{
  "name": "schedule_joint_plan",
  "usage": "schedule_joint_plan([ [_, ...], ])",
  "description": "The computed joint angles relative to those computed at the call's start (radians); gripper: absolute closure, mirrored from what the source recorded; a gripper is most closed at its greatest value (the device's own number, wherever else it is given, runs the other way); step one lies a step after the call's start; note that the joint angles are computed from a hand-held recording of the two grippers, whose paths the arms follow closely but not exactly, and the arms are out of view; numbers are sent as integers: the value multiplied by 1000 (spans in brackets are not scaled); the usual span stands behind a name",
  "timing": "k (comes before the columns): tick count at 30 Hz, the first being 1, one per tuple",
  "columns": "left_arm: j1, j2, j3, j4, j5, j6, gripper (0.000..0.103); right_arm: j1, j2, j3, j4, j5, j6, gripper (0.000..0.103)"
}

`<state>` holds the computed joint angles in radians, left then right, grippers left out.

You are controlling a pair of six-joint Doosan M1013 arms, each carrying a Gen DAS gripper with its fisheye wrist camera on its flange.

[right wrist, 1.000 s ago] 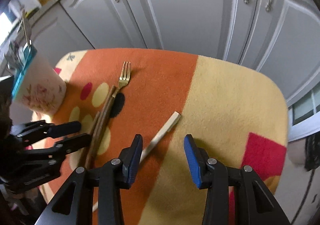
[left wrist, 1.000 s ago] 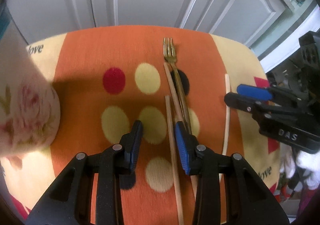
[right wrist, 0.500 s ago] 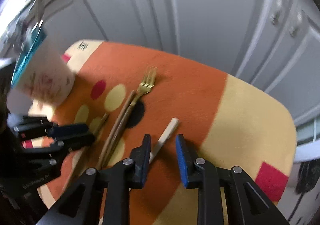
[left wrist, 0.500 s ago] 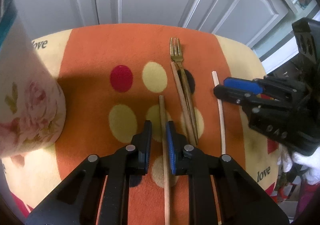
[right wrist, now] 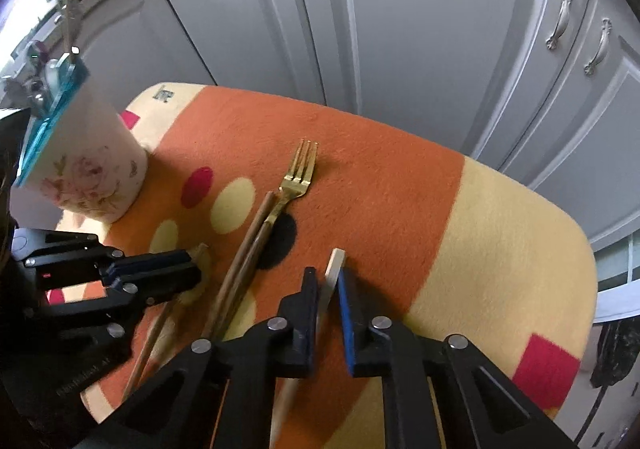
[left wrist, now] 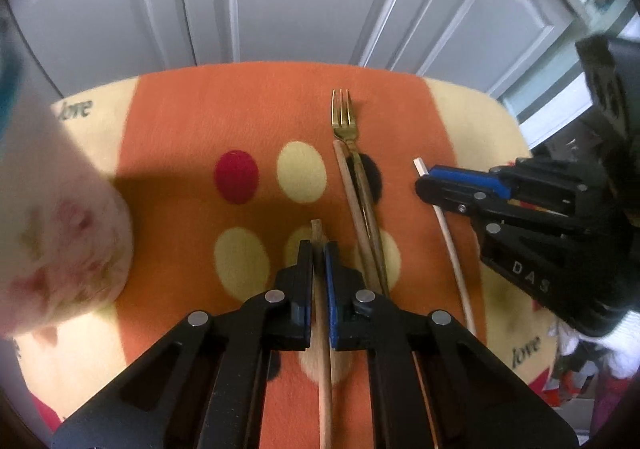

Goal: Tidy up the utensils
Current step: 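Close the left gripper on its chopstick and lift while the right gripper grasps and lifts its chopstick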

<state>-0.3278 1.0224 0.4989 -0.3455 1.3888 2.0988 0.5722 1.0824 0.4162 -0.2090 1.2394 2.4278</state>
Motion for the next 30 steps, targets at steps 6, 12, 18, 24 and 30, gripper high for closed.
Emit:
schedule_joint_plan([
  [6,39,-52,38,-114,-8,21,99,18,-128,221,-40,-218,124,95],
  [12,67,-93,73,-168,-39,49,99,40,-137,207,-94,-184,140,95],
  [18,74,-111,105,-181,-56,46,99,24,-59,88,-29,-29,122,72],
  [24,84,-124,113,-194,-53,41,99,10,80,-149,-43,144,56,87],
  [30,103,-138,112,-244,-50,59,99,20,-19,12,-38,8,67,95],
])
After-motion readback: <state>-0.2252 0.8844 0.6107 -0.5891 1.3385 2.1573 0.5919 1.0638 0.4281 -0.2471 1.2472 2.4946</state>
